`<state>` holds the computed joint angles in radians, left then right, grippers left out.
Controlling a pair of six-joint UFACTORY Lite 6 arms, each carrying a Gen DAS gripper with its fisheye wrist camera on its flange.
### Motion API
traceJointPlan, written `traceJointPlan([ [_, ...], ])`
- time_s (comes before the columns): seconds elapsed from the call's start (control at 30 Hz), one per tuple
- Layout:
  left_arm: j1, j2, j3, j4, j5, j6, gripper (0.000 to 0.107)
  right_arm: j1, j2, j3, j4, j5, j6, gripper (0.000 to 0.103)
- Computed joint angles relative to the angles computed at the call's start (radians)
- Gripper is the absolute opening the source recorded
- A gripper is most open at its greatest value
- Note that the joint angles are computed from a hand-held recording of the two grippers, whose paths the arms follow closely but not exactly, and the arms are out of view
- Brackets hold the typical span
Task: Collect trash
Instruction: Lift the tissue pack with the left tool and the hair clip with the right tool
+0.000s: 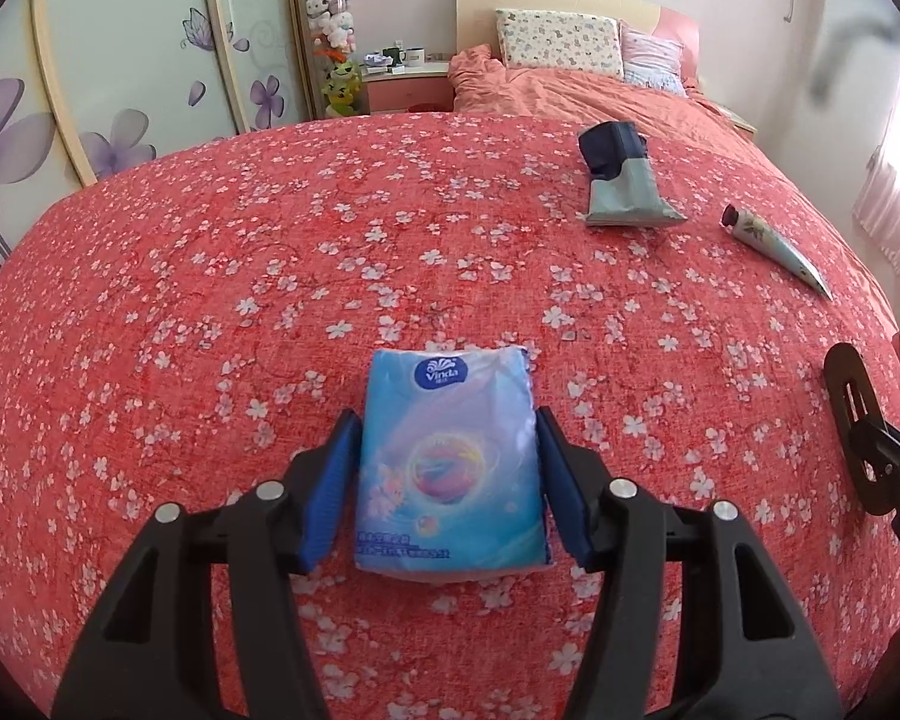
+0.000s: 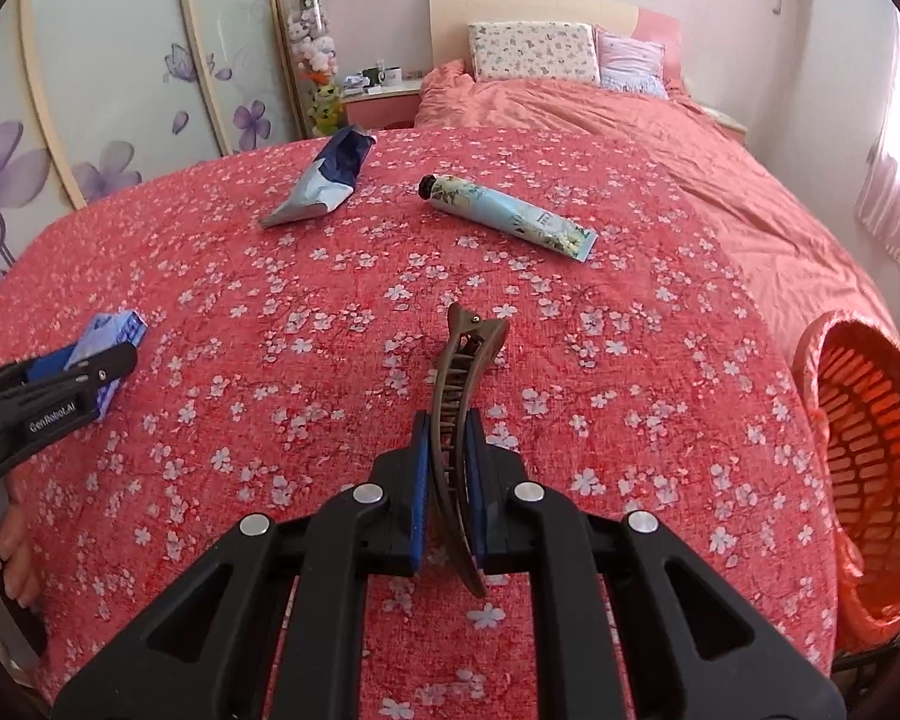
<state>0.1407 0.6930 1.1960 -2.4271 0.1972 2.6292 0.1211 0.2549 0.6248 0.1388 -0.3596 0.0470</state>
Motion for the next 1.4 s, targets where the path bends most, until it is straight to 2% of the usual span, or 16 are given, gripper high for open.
traceJointPlan([
  [0.07, -0.001, -0.001, -0.002, -0.013, -0.001, 0.010, 0.058, -0.029, 0.003, -0.006, -0.130, -0.012, 0.120, 0.011],
  [0.2, -0.005, -0.005, -0.007, -0.051, -0.004, 0.043, 0.058, -0.064, 0.005, -0.014, -0.269, -0.033, 0.240, 0.011],
  [0.3, -0.006, -0.005, -0.008, -0.056, -0.004, 0.047, 0.058, -0.053, 0.005, -0.011, -0.236, -0.028, 0.200, 0.011],
  [0.47, 0.006, -0.013, -0.019, 0.022, 0.010, -0.012, 0.058, -0.075, 0.034, 0.027, -0.343, 0.011, 0.314, 0.012],
  [0.6, 0.019, -0.026, -0.041, 0.071, 0.028, -0.050, 0.058, -0.069, 0.039, 0.022, -0.294, -0.003, 0.262, 0.012],
  [0.73, 0.018, -0.033, -0.055, 0.007, 0.026, 0.019, 0.058, -0.044, 0.039, 0.022, -0.204, 0.004, 0.188, 0.012],
  [1.0, 0.020, -0.038, -0.064, 0.005, 0.029, 0.017, 0.058, -0.052, 0.042, 0.016, -0.259, -0.011, 0.246, 0.012],
  [1.1, 0.021, -0.038, -0.063, 0.006, 0.028, 0.018, 0.058, -0.049, 0.042, 0.018, -0.229, -0.005, 0.214, 0.012],
  [1.17, 0.021, -0.040, -0.067, 0.008, 0.035, 0.018, 0.052, -0.038, 0.043, 0.022, -0.177, 0.001, 0.160, 0.013],
  [1.23, 0.022, -0.048, -0.079, 0.014, 0.044, 0.019, 0.051, -0.029, 0.043, 0.026, -0.147, 0.007, 0.124, 0.013],
  [1.4, 0.052, -0.085, -0.123, 0.124, 0.081, -0.073, 0.050, -0.057, -0.034, -0.014, -0.293, 0.010, 0.266, 0.012],
])
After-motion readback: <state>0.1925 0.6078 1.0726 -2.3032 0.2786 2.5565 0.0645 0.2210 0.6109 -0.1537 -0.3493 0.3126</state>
